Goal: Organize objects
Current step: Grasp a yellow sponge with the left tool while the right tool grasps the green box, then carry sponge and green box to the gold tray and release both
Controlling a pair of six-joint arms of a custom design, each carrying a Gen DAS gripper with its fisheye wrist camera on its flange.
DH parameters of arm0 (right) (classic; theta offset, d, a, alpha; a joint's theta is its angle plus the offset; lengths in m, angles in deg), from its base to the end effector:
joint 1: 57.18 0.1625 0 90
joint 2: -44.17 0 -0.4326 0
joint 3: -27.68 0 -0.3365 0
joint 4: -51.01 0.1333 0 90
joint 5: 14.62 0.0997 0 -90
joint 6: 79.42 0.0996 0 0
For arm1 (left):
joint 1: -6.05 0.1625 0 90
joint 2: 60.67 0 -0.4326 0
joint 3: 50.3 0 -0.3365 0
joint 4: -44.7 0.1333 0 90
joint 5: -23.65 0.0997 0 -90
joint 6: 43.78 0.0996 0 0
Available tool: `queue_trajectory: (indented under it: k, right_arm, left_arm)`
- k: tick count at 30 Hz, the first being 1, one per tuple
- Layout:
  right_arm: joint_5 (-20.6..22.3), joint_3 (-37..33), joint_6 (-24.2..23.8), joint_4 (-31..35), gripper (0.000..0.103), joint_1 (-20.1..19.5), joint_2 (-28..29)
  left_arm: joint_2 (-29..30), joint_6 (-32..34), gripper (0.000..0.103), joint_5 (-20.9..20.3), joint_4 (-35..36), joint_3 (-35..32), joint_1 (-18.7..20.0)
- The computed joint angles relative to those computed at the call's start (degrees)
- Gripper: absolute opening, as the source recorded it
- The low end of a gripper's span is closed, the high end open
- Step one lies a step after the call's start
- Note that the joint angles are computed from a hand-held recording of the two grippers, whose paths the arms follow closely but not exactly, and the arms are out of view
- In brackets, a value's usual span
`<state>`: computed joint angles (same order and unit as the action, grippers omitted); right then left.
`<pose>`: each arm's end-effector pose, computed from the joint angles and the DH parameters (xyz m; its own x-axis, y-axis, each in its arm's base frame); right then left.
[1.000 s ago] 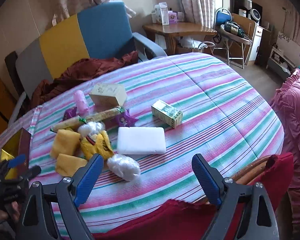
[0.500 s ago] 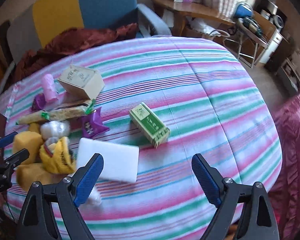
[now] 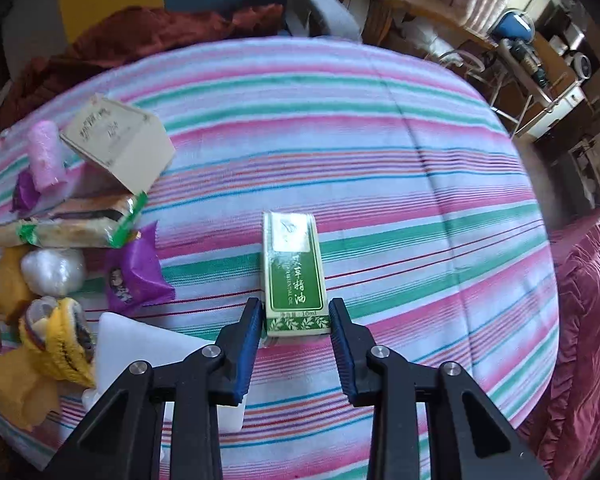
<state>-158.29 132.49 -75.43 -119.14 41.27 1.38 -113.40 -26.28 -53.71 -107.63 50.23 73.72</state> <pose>0.1390 -0.5743 0.1342 -0.6310 0.2259 0.7421 -0.0960 0.9266 -0.3637 -0.0879 -0.6222 0.1884 -0.7701 0.5744 -0.2775 0.6285 0.7578 -0.1756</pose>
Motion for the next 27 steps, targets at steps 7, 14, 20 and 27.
queue_trajectory:
  k: [7, 14, 20, 27]
  right_arm:
    - [3.6, 2.2, -4.2, -10.5, 0.033, 9.0, -0.9]
    - [15.7, -9.2, -7.1, -5.1, 0.033, 17.2, 8.6]
    - [24.9, -24.0, -7.0, 5.6, 0.033, 20.9, 21.0]
    - [29.7, -47.6, -6.2, 21.1, 0.033, 23.1, 38.1]
  left_arm:
    - [-9.5, -0.9, 0.043, 1.8, -4.1, 6.9, -0.2]
    - [-20.0, -0.9, 0.044, 8.7, -9.3, 13.2, 2.7]
    - [-26.0, 0.2, 0.044, 15.7, -12.6, 14.9, 8.7]
    - [-26.1, 3.6, 0.046, 24.1, -19.2, 14.9, 15.0]
